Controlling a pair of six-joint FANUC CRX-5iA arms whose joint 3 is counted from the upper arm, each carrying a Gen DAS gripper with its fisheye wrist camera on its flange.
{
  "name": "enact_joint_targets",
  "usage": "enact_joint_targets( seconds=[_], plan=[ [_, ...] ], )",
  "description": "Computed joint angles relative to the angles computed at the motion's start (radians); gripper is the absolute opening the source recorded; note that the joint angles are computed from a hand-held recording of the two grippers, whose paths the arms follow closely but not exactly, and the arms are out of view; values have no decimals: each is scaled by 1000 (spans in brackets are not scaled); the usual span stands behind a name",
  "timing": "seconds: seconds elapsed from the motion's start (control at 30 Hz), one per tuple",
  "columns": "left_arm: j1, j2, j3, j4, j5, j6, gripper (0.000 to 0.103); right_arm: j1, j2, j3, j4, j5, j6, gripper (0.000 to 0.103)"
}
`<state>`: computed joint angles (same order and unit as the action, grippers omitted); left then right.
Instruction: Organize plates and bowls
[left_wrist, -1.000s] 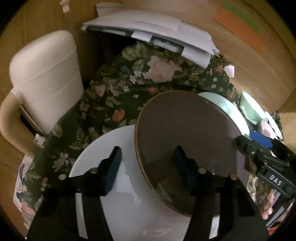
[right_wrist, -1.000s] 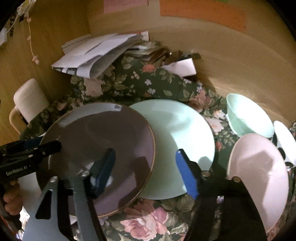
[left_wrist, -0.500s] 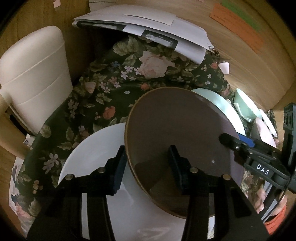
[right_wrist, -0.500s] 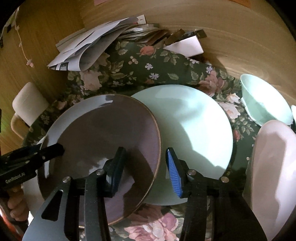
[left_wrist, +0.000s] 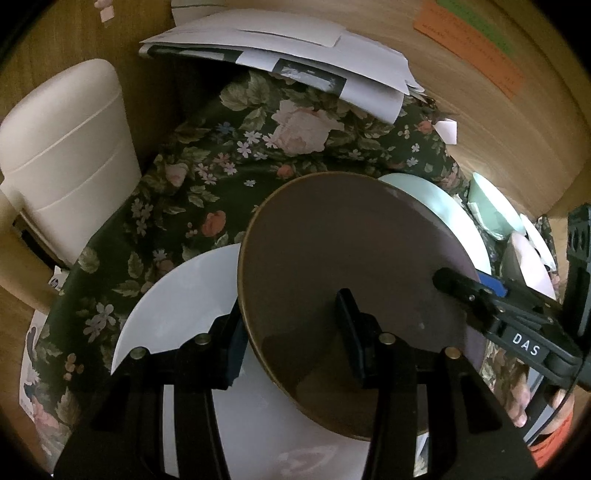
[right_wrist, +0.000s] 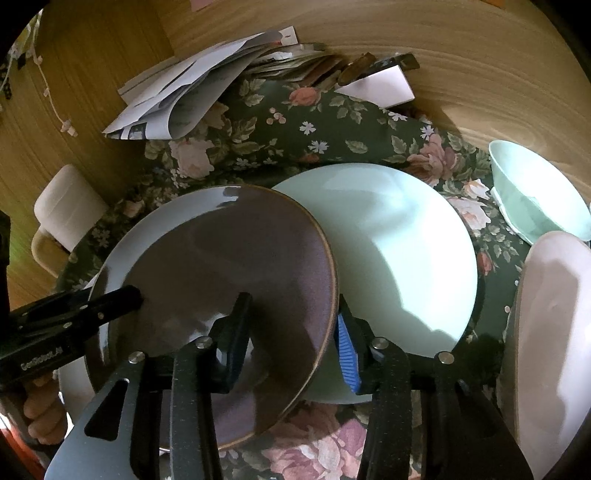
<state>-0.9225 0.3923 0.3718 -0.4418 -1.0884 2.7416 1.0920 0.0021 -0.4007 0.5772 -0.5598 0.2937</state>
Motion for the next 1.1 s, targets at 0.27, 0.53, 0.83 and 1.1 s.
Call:
enact_joint_targets(
  seconds=[0.27, 0.53, 0.83, 1.1],
  plan=[
    [-6, -9, -10, -6, 12, 22, 46, 22, -38, -45, 69, -13, -67, 36],
    [-32, -9, 6, -40, 1, 33, 46, 45, -91, -100, 149, -34, -157, 36],
    [-57, -6, 23, -50, -10, 40, 46, 65, -132, -140, 194, -45, -212, 36],
    [-77, 6, 47, -47, -20, 45, 46, 94, -182, -193, 248, -73, -288, 36]
  ],
)
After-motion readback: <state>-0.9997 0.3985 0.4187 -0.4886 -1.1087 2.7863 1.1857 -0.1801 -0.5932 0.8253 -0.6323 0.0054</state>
